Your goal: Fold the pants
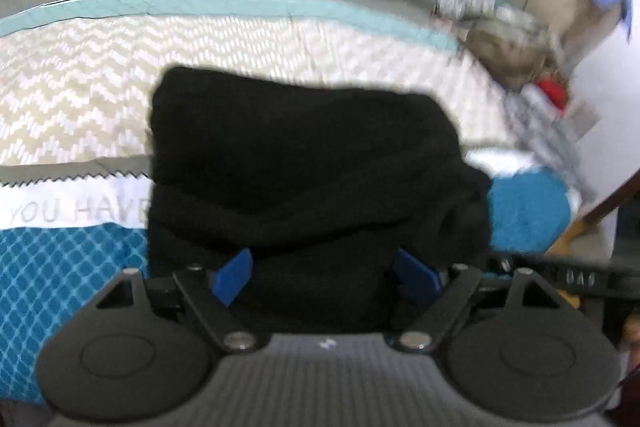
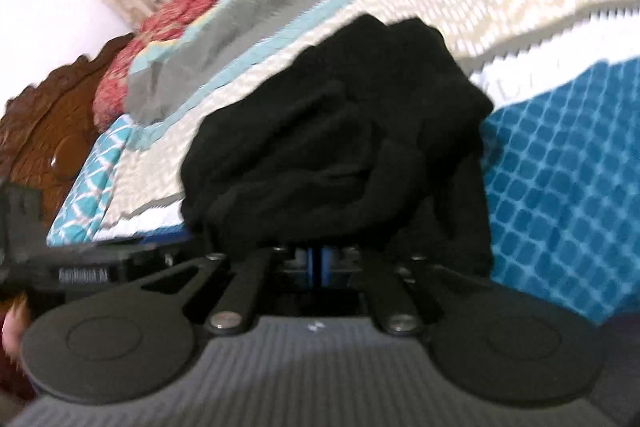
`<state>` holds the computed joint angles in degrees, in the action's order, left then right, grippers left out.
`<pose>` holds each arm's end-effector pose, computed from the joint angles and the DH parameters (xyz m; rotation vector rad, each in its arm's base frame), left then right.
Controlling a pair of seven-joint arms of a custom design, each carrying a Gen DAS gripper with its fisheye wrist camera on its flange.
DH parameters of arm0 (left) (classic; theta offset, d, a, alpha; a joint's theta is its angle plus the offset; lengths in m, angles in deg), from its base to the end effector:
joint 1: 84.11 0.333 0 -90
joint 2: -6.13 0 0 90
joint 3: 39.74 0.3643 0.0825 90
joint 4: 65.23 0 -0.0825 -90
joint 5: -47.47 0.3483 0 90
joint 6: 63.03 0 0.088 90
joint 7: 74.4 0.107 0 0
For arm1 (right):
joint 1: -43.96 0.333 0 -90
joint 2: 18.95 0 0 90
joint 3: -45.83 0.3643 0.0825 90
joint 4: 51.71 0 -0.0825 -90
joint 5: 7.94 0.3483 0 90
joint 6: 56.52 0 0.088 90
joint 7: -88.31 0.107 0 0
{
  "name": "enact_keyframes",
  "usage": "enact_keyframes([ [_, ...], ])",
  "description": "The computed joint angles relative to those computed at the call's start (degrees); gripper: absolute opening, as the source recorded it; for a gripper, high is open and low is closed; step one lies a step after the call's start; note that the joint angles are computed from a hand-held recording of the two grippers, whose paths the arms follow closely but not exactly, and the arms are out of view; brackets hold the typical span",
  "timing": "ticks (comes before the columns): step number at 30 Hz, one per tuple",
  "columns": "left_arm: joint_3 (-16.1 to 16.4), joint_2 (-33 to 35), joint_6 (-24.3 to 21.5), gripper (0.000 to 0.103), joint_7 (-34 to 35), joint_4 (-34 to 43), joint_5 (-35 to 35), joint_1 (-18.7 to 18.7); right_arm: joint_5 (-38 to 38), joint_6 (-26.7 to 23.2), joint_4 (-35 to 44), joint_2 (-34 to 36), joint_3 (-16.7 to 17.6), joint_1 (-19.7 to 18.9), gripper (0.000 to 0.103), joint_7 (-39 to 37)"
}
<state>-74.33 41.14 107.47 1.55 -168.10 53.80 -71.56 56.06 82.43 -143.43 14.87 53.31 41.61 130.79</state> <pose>0.6737 -0.1896 0.3986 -1.9804 2.0584 -1.0607 0.7125 0.0487 0.3755 -1.6568 1.5319 0.2151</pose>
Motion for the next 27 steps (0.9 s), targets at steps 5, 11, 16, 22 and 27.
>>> enact_keyframes([
  [5,3.53,-2.02,3.8,0.08,-6.08,-1.38,0.97,-0.3,7.14,3.46,-3.4,-3.53,0.78,-1.65,0.015,-4.74],
  [11,15.43,-2.62,-2.96,0.078,-13.67,1.77,6.88,-10.85,14.45,8.7,2.18,-0.69,2.87,0.99,0.016,-8.85],
  [16,19.25,-2.62,-7.06,0.079,-16.44,2.4,10.34,-14.47,7.51,9.58,4.33,1.29,2.22,3.66,0.016,-7.36],
  [22,19.43,-1.88,-8.27,0.084,-16.97,2.58,11.39,-14.49,-4.93,12.29,-0.98,2.33,-0.03,5.36,0.009,-3.8],
  [27,17.86,-2.25,-7.88,0.083,-15.91,1.99,10.21,-12.84,-1.36,8.63,0.47,3.33,1.74,1.94,0.009,-0.87],
])
